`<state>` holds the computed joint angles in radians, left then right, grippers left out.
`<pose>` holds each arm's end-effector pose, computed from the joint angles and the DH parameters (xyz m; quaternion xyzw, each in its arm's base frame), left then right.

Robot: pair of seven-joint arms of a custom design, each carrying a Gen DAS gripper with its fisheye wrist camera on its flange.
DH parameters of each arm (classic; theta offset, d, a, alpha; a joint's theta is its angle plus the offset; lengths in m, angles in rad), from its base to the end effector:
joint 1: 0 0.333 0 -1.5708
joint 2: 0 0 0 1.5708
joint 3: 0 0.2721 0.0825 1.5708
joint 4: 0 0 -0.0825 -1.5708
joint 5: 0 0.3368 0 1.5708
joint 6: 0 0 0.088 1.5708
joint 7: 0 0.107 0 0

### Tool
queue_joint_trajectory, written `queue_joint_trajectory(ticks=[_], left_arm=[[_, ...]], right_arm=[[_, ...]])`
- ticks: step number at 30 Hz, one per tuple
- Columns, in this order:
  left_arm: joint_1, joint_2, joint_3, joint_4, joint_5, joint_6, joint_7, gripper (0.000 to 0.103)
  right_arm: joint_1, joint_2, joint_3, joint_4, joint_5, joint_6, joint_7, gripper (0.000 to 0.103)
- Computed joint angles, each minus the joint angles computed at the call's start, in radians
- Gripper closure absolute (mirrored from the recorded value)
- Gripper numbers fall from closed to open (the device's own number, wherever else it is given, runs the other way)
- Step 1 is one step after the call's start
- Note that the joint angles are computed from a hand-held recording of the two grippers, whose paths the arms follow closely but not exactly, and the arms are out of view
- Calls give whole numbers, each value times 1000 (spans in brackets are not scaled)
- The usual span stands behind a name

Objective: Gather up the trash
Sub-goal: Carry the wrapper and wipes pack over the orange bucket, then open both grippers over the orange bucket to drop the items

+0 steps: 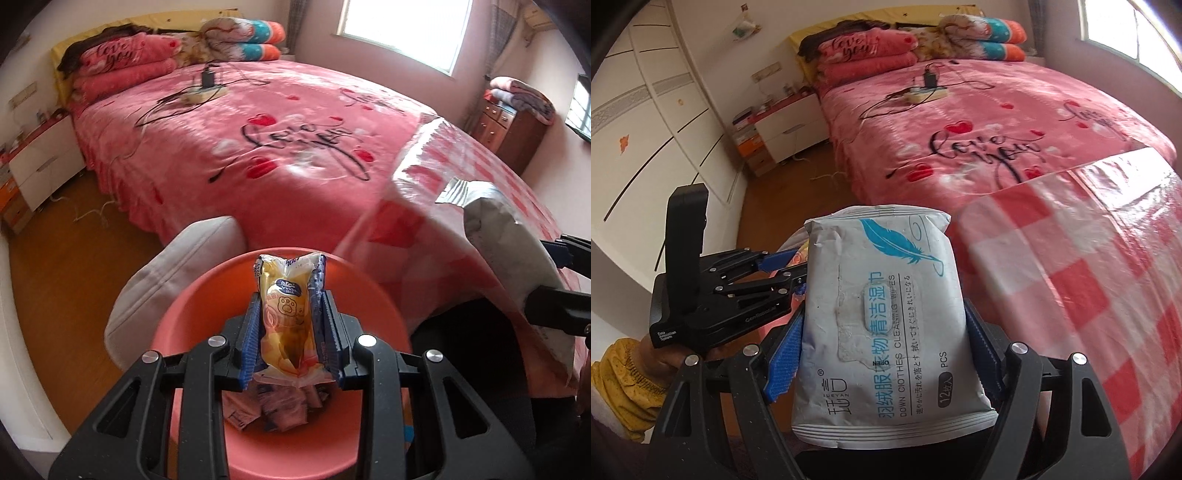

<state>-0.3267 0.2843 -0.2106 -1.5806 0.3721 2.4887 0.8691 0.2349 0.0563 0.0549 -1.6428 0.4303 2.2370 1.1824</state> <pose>0.5524 -0.3123 0.5202 -0.6566 0.6774 -0.2817 0.1751 0.5458 0.1748 0.5947 -0.8134 0.4813 -0.0592 0.3212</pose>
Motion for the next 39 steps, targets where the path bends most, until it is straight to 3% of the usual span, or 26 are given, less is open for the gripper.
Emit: queue_joint_trajectory(ticks=[10,21,24,28,32,39], left_arm=[[41,-63,6,-112,-23,10,-26,70],[57,-43,0,-108,-57,-2,-5,69],[54,-14,1,-76,-72,-42,-1,56],[52,3,3,-55,-80,-71,-3,37],[41,17,8,-26,-54,-81,-7,26],[2,66,19,72,21,-118,4,19]], right_arm=[[18,121,23,128,25,-81,3,25],[31,204,35,196,14,-121,17,23],[29,243,33,230,11,-148,39,17],[18,209,24,172,14,-98,55,14],[15,150,13,100,-9,-21,61,14],[1,93,-5,43,-60,47,103,12]])
